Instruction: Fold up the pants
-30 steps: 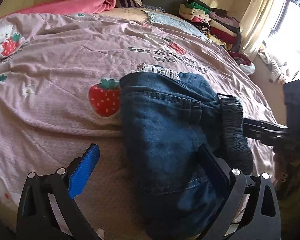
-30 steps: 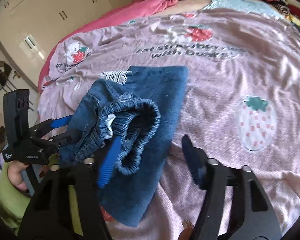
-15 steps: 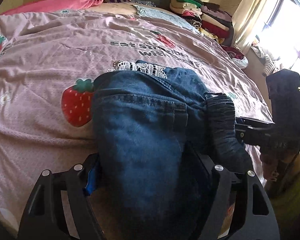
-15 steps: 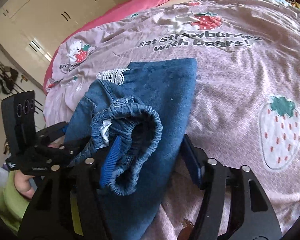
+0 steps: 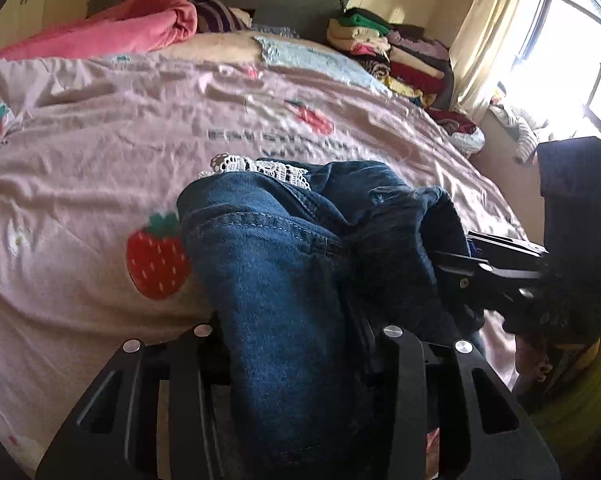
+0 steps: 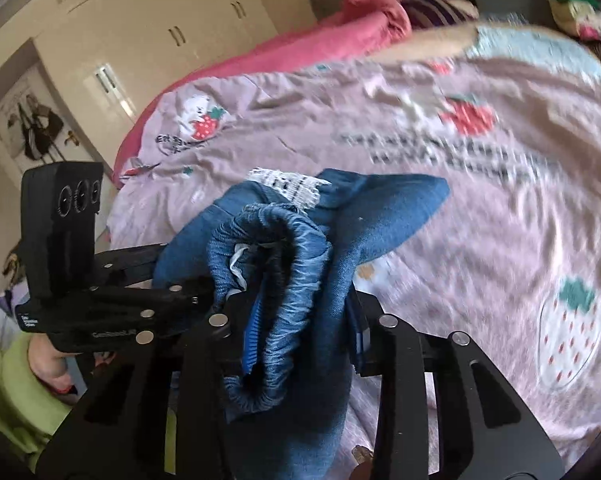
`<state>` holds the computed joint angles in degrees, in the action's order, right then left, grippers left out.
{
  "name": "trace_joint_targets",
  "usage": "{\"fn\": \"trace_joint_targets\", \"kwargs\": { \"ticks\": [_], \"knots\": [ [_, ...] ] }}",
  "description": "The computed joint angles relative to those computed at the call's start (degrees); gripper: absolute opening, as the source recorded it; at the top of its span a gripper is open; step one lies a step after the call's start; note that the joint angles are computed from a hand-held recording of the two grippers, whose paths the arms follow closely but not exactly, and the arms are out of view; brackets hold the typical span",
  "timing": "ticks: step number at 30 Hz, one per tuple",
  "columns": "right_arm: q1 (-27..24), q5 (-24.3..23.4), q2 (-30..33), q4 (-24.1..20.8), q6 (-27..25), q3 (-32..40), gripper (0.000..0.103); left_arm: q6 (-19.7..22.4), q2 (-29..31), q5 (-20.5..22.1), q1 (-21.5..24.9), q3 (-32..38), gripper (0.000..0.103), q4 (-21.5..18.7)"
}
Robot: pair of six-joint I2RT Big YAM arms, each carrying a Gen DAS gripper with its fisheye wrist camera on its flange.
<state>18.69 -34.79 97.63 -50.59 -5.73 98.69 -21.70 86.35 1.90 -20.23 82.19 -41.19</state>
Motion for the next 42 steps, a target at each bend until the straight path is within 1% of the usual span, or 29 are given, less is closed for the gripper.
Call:
{"fn": "trace_joint_targets", "kwargs": {
  "ticks": [5, 11, 15, 25, 32, 35, 38, 39, 40, 42],
  "knots": [
    [0.97, 1.06, 2.81, 0.24, -0.11, 6.46, 0.027, 0.53, 0.92, -1.58, 1.88, 3.18, 0.040, -0.56],
    [2.33, 2.76, 8.16, -1.67, -0.92, 14.53, 0.027, 1.36, 3.11, -2.89, 3.96, 6.78, 0.040, -1.59],
    [2.72, 3.39, 11.00, -2.88, -0.83, 18.46, 0.027, 1.96, 4.36, -3.44, 4.83, 8.52, 0.040, -2.18],
    [3.25, 4.89, 15.66, -5.18, -0.81, 24.17, 0.027, 2.70, 7.32, -3.44, 6.27, 10.87, 0.040, -2.81],
    [2.93, 5.82, 17.49, -7.04, -0.05, 25.11, 0.027, 2.26, 8.45, -3.18, 6.66, 10.61, 0.041, -3.40],
    [2.71, 7.74, 18.42, -8.66, 0.79, 25.48, 0.027, 1.69, 8.95, -3.57, 7.04, 10.37, 0.046, -4.27],
    [2.65, 9.69, 18.93, -10.09, 0.88, 25.61, 0.032, 1.04, 9.12, -3.85, 7.52, 9.87, 0.057, -4.61],
    [2.80, 11.38, 19.11, -10.67, 0.57, 25.65, 0.038, 0.84, 9.15, -4.03, 7.71, 9.58, 0.061, -4.64],
    [2.93, 12.92, 19.17, -10.76, 0.35, 25.43, 0.044, 0.72, 9.11, -3.94, 7.82, 9.27, 0.062, -4.56],
    [3.01, 14.61, 19.28, -10.84, 0.44, 24.95, 0.046, 0.24, 8.90, -3.09, 8.11, 8.36, 0.062, -3.98]
  ]
}}
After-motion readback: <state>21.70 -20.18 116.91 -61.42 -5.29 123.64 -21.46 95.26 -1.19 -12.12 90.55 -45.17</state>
